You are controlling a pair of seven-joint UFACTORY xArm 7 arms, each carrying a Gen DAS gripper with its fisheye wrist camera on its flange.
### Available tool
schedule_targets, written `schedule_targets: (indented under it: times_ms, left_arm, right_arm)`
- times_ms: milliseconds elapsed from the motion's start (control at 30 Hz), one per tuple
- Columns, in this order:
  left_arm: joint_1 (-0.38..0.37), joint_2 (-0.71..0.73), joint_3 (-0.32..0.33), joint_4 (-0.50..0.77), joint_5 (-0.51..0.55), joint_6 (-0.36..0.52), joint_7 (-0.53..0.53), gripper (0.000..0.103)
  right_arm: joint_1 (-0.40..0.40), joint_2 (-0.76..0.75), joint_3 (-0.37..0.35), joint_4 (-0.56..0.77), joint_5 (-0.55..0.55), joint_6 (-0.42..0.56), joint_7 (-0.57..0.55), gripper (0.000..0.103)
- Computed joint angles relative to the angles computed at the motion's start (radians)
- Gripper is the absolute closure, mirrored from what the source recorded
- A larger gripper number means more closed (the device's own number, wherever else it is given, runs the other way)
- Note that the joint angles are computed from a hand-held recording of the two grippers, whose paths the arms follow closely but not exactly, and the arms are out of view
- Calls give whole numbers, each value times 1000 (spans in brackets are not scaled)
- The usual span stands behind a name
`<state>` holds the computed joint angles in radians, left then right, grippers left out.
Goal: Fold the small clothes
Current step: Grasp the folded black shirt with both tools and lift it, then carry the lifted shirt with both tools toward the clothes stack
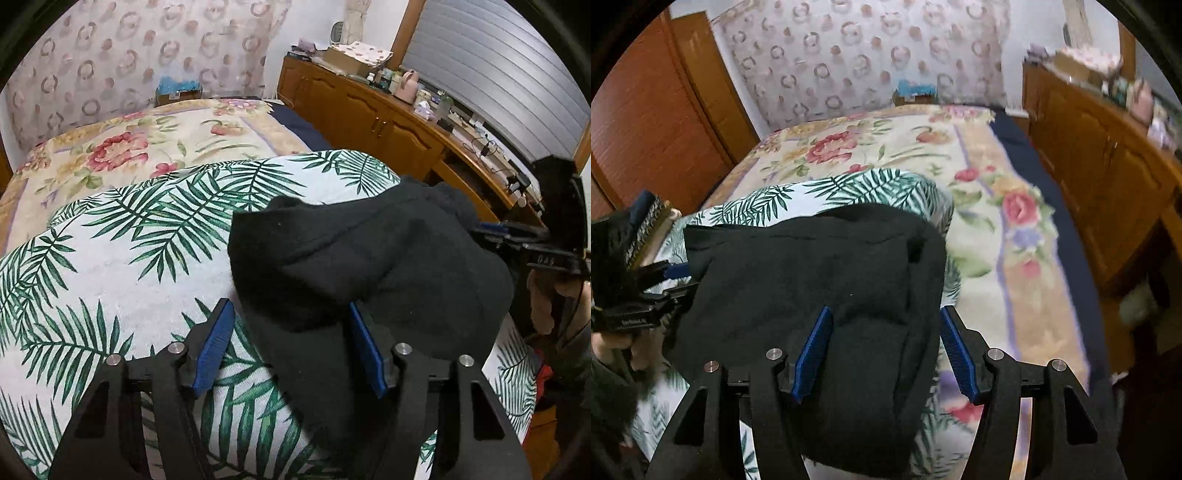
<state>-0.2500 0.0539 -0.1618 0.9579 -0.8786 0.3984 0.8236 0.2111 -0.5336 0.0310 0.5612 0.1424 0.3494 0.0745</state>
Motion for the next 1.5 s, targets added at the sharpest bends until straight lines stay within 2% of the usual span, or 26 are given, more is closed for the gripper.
schedule_targets:
  times_ms: [67, 167, 233, 300, 367, 400, 500, 567, 733, 833, 967, 1100, 1300, 1500]
  left_arm:
    - [6, 12, 1, 19, -29, 24, 20, 43]
    - [21, 31, 0, 44, -83, 58, 75, 46]
    - [30, 40, 0, 63, -97, 93, 71, 58]
    - [36, 45, 0, 71, -107, 111, 71, 62]
    - [42, 47, 0, 76, -124, 125, 73, 69]
    - [46, 49, 1, 79, -133, 138, 75, 73]
    - [52, 46, 2, 83, -157, 168, 86, 86]
    - [46, 24, -1, 71, -166, 158, 93, 87]
    - [29, -99, 24, 8, -286, 187, 193, 88]
    - [5, -232, 63, -77, -347, 224, 250, 88]
    - [-31, -400, 121, -192, -366, 201, 290, 88]
    - [-27, -529, 195, -271, -348, 181, 297, 88]
    - [22, -690, 322, -341, -249, 147, 281, 88]
    - [74, -760, 458, -363, -147, 77, 254, 88]
  right_arm:
    - [53, 1, -54, -4, 56, -10, -43, 41]
    - [91, 5, -104, 10, 112, 14, -111, 41]
    - [112, 20, -131, 11, 154, 8, -162, 41]
    - [128, 28, -147, 9, 194, 5, -211, 41]
    - [125, 43, -141, 8, 214, -13, -239, 52]
    - [135, 41, -146, 6, 229, -13, -261, 54]
    - [96, 25, -85, -12, 189, -32, -254, 69]
    - [74, 11, -55, -23, 158, -37, -243, 79]
    - [10, -54, 33, -59, 36, -68, -169, 83]
    - [27, -108, 39, -78, -4, -93, -157, 84]
    - [76, -134, 49, -68, -32, -108, -152, 84]
    - [116, -104, 81, -35, -62, -146, -140, 84]
    - [225, 55, 80, 108, -72, -223, -179, 84]
    - [385, 350, 17, 395, 11, -277, -361, 84]
